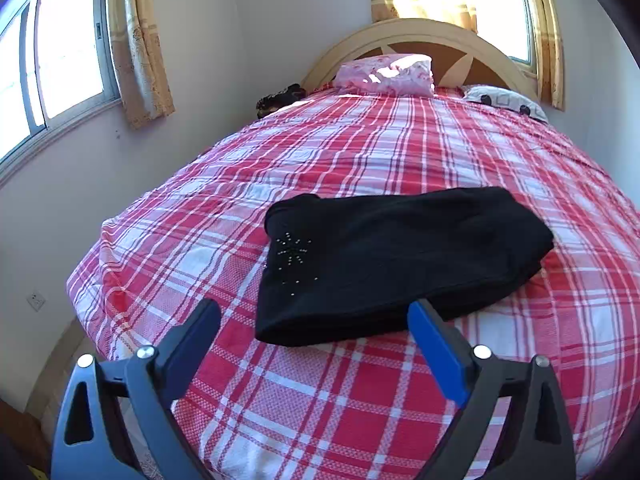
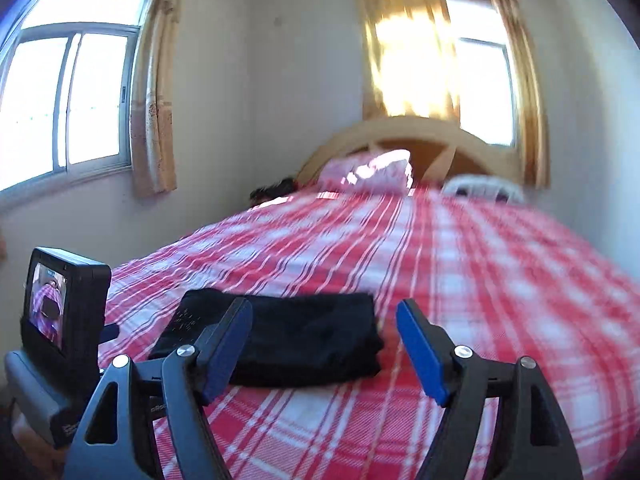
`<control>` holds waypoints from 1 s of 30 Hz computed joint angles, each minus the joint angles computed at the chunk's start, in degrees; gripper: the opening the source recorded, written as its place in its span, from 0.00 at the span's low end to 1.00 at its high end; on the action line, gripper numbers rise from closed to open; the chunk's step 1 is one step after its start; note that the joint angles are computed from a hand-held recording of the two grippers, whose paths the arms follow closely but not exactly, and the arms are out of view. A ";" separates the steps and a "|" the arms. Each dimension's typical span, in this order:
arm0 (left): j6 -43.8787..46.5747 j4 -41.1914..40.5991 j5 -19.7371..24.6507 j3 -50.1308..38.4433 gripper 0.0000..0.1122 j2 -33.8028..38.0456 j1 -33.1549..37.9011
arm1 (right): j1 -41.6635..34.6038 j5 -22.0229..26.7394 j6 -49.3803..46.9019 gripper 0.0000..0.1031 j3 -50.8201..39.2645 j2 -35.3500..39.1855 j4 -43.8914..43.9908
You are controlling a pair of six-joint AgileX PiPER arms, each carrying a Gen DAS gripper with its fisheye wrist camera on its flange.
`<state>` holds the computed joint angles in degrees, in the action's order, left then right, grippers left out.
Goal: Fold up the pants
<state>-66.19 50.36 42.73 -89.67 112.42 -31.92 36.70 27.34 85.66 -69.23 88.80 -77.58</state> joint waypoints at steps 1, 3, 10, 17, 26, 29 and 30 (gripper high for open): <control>-0.22 0.18 0.04 0.15 0.90 -0.21 -0.13 | 0.71 1.33 1.16 0.78 0.03 -0.56 -1.33; -1.61 1.81 1.00 0.34 0.91 -0.56 -0.89 | 0.61 0.38 4.27 0.80 1.03 -2.40 -3.01; -1.48 1.74 2.37 -0.27 0.92 -0.69 -2.11 | -0.47 -2.15 7.20 0.81 2.88 -4.57 -1.05; -2.21 2.57 2.63 -0.40 0.92 -0.32 -3.24 | -1.50 -2.88 11.20 0.81 4.79 -4.76 -2.18; -6.07 7.18 6.84 -1.65 0.92 0.56 -4.72 | -3.01 -4.76 10.22 0.81 4.91 -4.20 0.06; -9.58 10.58 6.45 0.19 0.92 -0.39 -4.66 | -3.05 -4.65 10.76 0.81 5.00 -4.15 -0.35; -9.49 10.64 5.17 0.90 0.92 -0.86 -4.31 | -3.09 -4.67 10.78 0.81 4.98 -4.08 -0.30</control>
